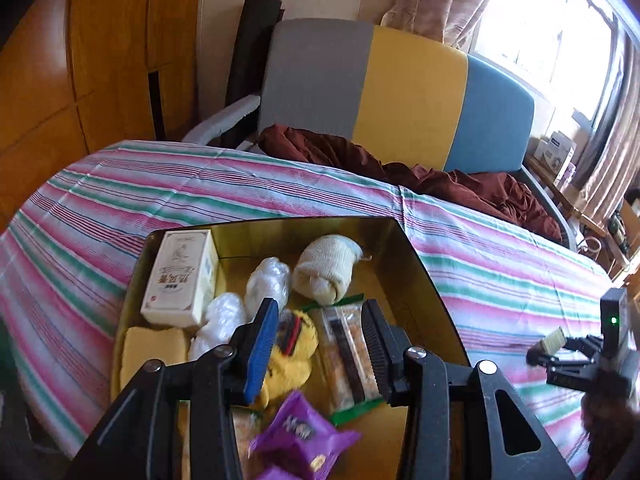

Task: Organize objects
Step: 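Lower the white sock into the tray and open the left gripper, then carry the medicine box into the tray and release it with the right gripper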

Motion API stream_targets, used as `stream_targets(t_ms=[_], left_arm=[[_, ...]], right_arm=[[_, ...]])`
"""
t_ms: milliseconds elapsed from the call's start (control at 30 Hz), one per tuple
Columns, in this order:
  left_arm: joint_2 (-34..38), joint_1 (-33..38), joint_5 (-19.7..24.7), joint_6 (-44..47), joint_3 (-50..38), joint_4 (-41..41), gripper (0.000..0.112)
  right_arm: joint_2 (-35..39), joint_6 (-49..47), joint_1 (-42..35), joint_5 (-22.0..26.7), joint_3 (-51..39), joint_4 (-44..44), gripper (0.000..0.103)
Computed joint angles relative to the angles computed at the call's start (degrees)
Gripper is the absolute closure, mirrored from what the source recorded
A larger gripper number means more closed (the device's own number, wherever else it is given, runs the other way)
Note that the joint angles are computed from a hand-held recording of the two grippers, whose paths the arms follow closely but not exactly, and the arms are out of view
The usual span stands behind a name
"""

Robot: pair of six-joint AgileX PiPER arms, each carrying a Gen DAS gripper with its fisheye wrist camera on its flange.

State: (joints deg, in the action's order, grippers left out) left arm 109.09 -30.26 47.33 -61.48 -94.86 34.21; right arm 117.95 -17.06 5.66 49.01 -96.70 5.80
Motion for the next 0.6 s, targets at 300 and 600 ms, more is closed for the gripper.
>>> stream_targets(t_ms=[300, 600], left_arm=[[-6.9, -5.2, 2.0, -7.6, 9.9, 8.6, 0.064], [-12.5, -7.7, 2.3, -12.5, 18.7, 11.8, 0.064]], right_arm=[[-0.3, -1.5, -0.7, -1.1, 1.3, 1.9, 0.03], [-1.0, -1.8, -0.6, -3.2, 2.9, 1.4, 0.03]])
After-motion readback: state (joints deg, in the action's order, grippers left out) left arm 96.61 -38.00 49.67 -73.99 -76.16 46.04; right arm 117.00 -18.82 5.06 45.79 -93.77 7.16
